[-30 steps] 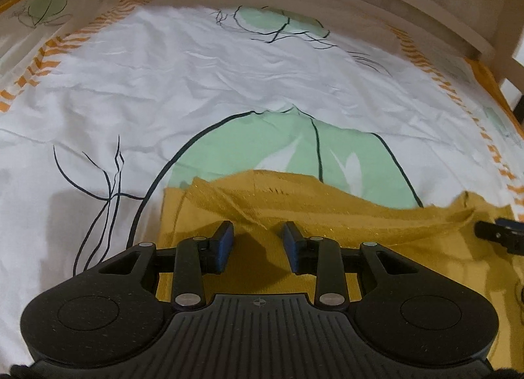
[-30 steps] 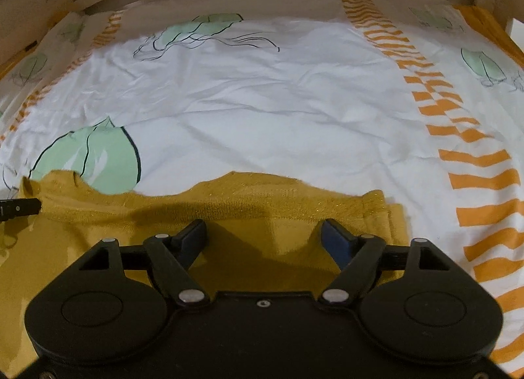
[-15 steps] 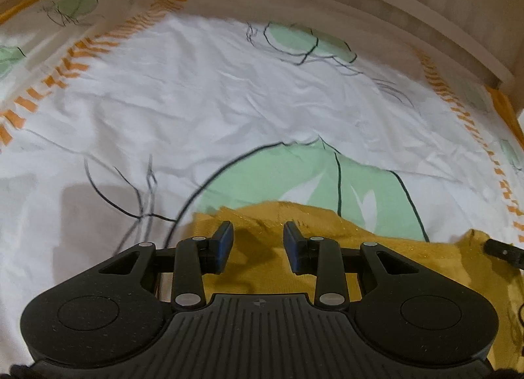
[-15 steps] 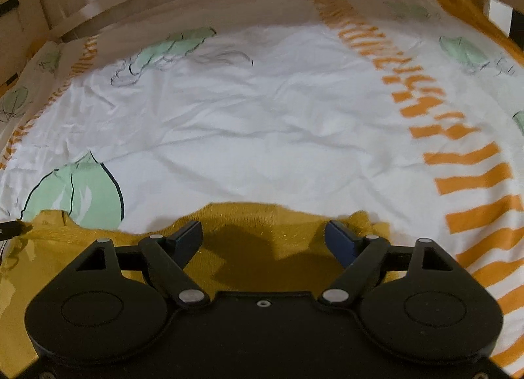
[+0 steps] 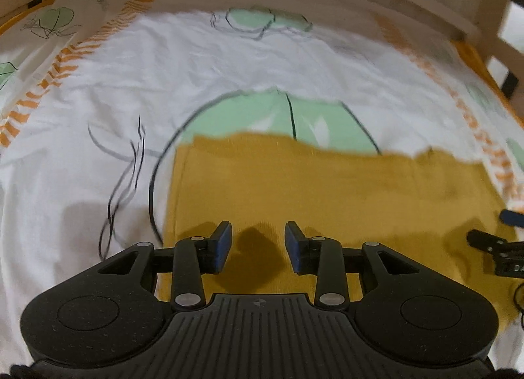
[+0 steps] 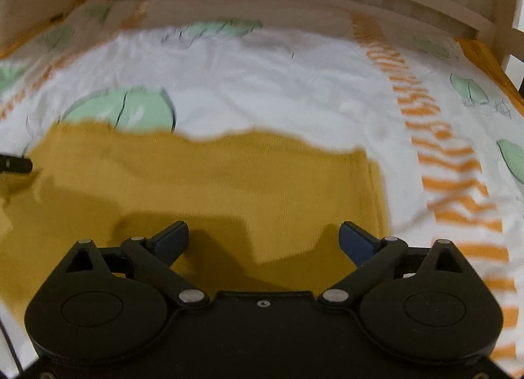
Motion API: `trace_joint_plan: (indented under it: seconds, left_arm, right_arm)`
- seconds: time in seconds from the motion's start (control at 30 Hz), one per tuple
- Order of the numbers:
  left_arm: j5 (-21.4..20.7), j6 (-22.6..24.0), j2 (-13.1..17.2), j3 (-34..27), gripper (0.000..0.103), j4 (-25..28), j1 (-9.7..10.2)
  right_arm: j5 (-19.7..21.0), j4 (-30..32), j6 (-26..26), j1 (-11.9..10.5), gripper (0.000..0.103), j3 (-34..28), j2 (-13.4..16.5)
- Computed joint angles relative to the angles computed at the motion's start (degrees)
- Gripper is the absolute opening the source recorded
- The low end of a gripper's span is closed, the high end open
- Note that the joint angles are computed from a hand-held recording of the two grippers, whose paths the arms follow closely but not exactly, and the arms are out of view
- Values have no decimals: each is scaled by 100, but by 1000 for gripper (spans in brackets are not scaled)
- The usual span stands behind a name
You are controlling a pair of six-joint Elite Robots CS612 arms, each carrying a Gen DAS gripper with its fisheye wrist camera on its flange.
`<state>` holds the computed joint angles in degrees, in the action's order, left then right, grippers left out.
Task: Fold small clothes
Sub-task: 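Lay the folded hem down and open both grippers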
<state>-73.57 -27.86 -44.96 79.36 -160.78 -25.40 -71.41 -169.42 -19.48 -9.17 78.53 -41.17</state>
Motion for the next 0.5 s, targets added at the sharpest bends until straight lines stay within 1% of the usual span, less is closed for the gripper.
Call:
trace_joint_plan:
  seconds: [0.03,0.1,0.17,0.23,0.3,0.4,0.5]
  left_arm:
    - [5,-2,-23,43,37,79,-23]
    - [-61,-40,-59,162,39,84,-52]
    - [120,-68,-96,306,43,-57,-118]
    - [187,-78,-132,362,53,44,-173]
    - [194,-71,-151,376,61,203,-211]
    - [390,13,-161,444,65,174,-284]
    - [433,13,-156,444,67,206,-298]
  right_arm:
    - [-15,-80,-14,-11,102,115,-41]
    - [43,-292,84,-56,102,326,-107]
    - [100,-359,179,-89,102,473,-173]
    - [75,-471,94,-97,102,604,-220]
    - [96,-544,121,-110,102,709,-261]
    - [173,-553,316,-144,102,816,-306]
    - [200,-661,405,-164,102,927,-340]
